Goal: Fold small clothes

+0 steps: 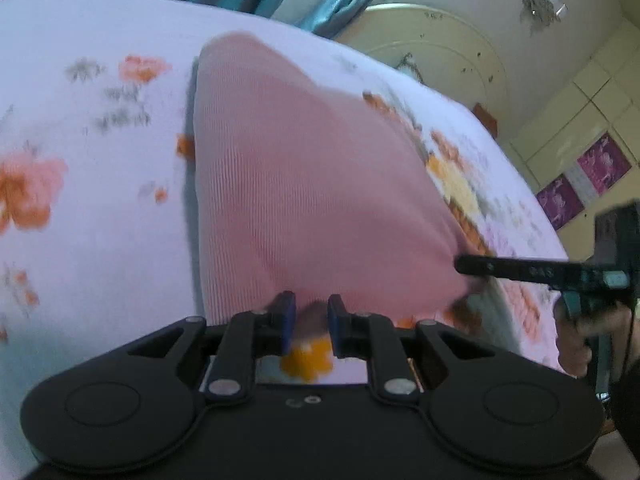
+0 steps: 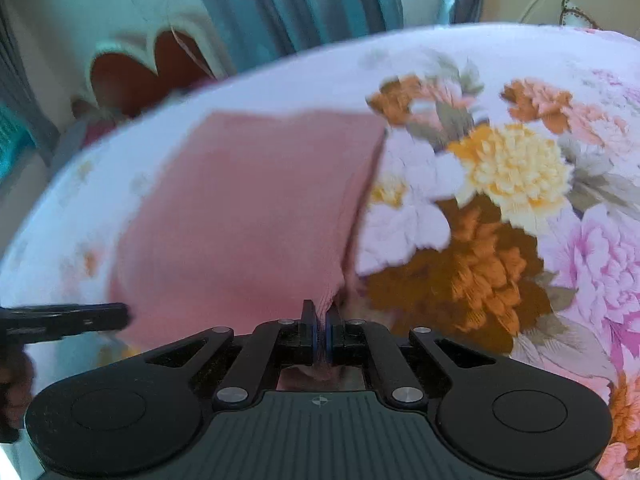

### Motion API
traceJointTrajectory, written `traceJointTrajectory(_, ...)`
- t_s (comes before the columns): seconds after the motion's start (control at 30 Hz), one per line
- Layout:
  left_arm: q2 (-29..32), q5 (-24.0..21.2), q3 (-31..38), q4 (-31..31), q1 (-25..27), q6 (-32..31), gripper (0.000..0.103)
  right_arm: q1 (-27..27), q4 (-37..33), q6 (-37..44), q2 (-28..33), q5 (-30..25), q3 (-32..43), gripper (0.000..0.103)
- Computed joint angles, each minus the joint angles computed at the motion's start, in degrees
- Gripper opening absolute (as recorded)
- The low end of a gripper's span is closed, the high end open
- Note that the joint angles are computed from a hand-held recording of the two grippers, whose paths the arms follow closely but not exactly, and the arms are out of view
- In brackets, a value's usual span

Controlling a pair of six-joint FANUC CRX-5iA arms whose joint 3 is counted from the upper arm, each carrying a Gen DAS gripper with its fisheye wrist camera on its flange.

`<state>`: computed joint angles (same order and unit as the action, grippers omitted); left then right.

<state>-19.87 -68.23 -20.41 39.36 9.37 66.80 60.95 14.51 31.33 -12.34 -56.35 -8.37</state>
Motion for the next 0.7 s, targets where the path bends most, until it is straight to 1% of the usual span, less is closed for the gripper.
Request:
traceJointTrajectory(0.07, -0.70, -1.83, -0.10, 1.15, 1.24, 0.47, 0.017, 0.35, 1.20, -1.38, -0.05, -0.31, -0.18, 0.003)
traceJointTrajectory(0.13, -3.23, -0.77, -0.51, 1.65, 3.01, -0.08, 0.017, 1.95, 6.55, -5.86, -1.27, -0.84, -1.43, 0.005)
traceJointTrajectory(0.17, -4.03, -0.42, -0.61, 1.91, 4.09, -0.64, 0.017, 2.89, 9.45, -7.67, -1.84, -1.16, -2.09, 0.009)
traceJointTrajectory(0.2, -4.51, 0.38, -0.15, 0.96, 4.53, -0.33, 0.017, 3.96, 12.78, -9.11, -2.40, -1.23, -2.93, 0.009)
traceJointTrajectory(0.23, -4.68, 1.65, 0.34, -0.10, 4.55, 0.24, 0.017, 4.48, 14.44, -9.30, -2.82, -0.57, -3.36, 0.009)
traceJointTrajectory(0.3, -3.60, 2.88, 0.68, 0.06, 4.21, 1.37, 0.017, 4.52, 14.00, -8.59, -2.82, 1.69, -3.38, 0.009)
traceJointTrajectory(0.33, -2.56, 2.85, 0.97, -0.02, 3.68, 1.88, 0.019, 4.43, 13.22, -7.10, -2.31, 2.49, -3.20, 0.009)
traceJointTrajectory(0.37, -0.77, 1.39, 2.60, -2.02, 2.68, 2.82, 0.025, 4.31, 12.10, -5.09, -1.01, 1.67, -2.18, 0.009)
traceJointTrajectory(0.4, 0.81, 0.65, 5.36, -6.68, 0.92, 5.27, 0.020, 3.77, 9.80, -2.39, 0.76, -0.18, -0.46, 0.009)
traceJointTrajectory(0.43, 0.74, 2.45, 6.03, -8.34, -0.23, 6.56, 0.020, 2.85, 6.86, 0.34, 2.98, -3.45, 2.20, 0.009)
traceJointTrajectory(0.47, 0.19, 4.63, 5.50, -7.01, -0.41, 6.39, 0.024, 2.44, 6.92, 0.69, 3.84, -4.30, 2.97, 0.009)
traceJointTrajectory(0.5, -0.21, 6.75, 4.90, -5.00, -0.40, 5.84, 0.028, 2.71, 9.42, -1.08, 3.01, -2.84, 1.70, 0.009)
traceJointTrajectory(0.53, -0.06, 8.91, 5.46, -5.26, -1.02, 6.10, 0.032, 2.78, 12.11, -3.22, 2.00, -0.53, 0.54, 0.009)
traceJointTrajectory(0.6, 1.79, 11.69, 8.92, -10.60, -3.42, 8.96, 0.062, 2.45, 15.76, -6.10, 1.38, 3.51, -0.65, 0.010)
traceJointTrajectory(0.63, 3.07, 13.54, 10.19, -12.69, -4.72, 10.36, 0.068, 1.92, 16.88, -6.83, 1.97, 5.87, -0.54, 0.010)
traceJointTrajectory(0.67, 4.36, 14.44, 10.85, -13.22, -5.39, 10.64, 0.072, 1.65, 15.93, -5.69, 2.95, 6.90, 0.71, 0.010)
traceJointTrajectory(0.7, 6.53, 12.92, 12.89, -14.89, -6.17, 11.67, 0.067, 1.17, 14.62, -3.74, 4.31, 8.39, 1.81, 0.010)
